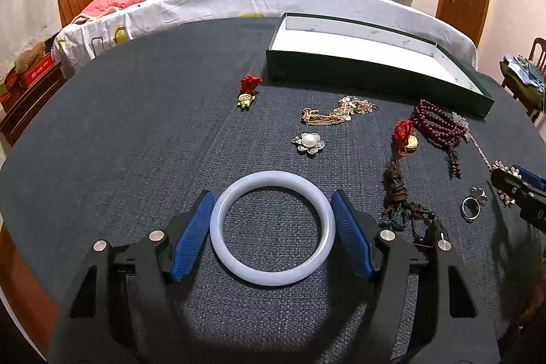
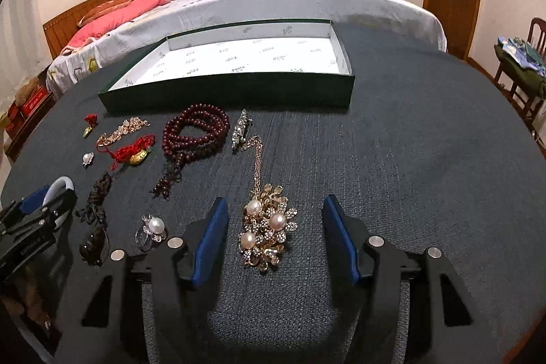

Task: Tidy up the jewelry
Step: 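Grasp the white jade bangle with the left tool while the right tool grasps the pearl flower brooch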

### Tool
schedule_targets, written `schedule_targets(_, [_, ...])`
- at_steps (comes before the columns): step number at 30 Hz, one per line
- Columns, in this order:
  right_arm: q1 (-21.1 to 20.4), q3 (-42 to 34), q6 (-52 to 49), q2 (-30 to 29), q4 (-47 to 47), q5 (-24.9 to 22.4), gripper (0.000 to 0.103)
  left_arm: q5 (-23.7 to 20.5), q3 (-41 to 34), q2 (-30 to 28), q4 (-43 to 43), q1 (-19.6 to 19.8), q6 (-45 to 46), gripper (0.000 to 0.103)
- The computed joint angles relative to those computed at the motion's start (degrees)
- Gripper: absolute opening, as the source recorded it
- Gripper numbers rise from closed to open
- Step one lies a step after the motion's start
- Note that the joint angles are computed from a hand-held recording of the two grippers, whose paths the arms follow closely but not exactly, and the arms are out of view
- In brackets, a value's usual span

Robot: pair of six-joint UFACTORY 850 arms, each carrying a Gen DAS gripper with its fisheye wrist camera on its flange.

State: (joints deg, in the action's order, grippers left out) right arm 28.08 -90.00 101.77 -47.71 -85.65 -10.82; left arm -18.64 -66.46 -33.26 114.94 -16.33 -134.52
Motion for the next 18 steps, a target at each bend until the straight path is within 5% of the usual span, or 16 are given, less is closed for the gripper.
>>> schedule_targets(3, [0.2, 0.8, 3.6, 0.4, -4.7, 0.2, 0.031, -0.1, -0.1, 0.0, -0.7, 0.0, 0.6, 0.069])
schedule_targets(18, [0.1, 7.2, 43.6, 5.8, -44.2, -0.6, 0.022, -4.5, 1.5, 3.4, 0.9, -1.8, -0.2, 0.069])
